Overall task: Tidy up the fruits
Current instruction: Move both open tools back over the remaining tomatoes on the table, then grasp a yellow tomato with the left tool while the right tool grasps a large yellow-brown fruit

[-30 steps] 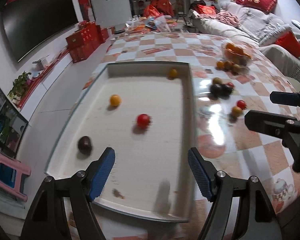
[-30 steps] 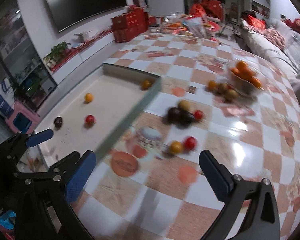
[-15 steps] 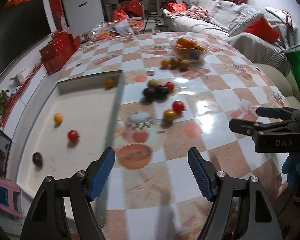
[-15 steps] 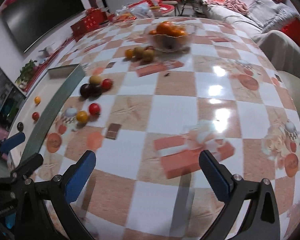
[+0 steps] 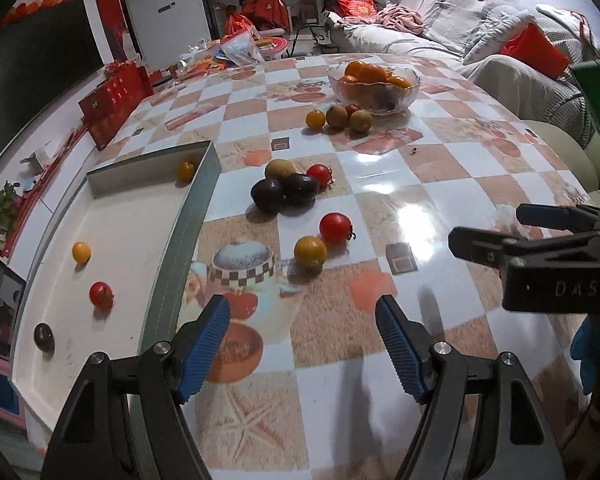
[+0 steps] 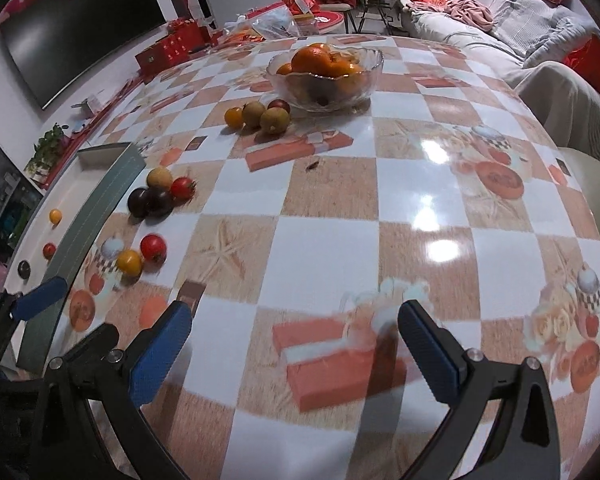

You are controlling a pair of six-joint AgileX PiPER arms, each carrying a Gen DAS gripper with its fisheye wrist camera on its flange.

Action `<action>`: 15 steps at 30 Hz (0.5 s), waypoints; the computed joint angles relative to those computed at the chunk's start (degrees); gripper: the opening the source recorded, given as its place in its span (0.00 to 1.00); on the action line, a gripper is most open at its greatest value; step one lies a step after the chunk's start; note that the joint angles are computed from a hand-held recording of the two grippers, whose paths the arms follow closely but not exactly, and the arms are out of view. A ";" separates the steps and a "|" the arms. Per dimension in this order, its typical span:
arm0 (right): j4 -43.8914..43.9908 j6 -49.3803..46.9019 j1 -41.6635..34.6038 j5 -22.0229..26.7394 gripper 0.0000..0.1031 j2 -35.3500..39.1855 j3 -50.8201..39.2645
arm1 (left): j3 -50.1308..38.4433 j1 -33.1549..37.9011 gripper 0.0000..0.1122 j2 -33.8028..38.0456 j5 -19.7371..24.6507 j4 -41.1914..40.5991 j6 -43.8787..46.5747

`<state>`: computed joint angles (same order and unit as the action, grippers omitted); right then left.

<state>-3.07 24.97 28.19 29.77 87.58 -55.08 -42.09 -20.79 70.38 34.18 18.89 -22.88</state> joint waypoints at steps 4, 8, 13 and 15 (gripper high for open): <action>-1.54 -0.07 -1.03 0.41 1.00 3.17 -3.70 | -0.82 -1.26 0.68 2.51 -1.15 3.84 -3.96; -4.41 0.00 -1.05 0.99 0.95 7.74 -8.75 | -1.80 -1.04 0.68 4.83 -2.45 3.75 -4.75; -5.33 -1.25 -1.27 1.10 0.79 14.19 -15.70 | -2.76 0.08 0.68 7.65 -4.12 2.14 -3.66; -4.07 -2.47 -1.85 0.50 0.79 16.57 -18.27 | -2.86 0.60 0.68 8.27 -4.84 1.51 -3.14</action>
<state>-7.14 22.50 26.34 30.28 104.16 -73.35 -44.95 -20.20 78.65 29.34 20.40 -26.02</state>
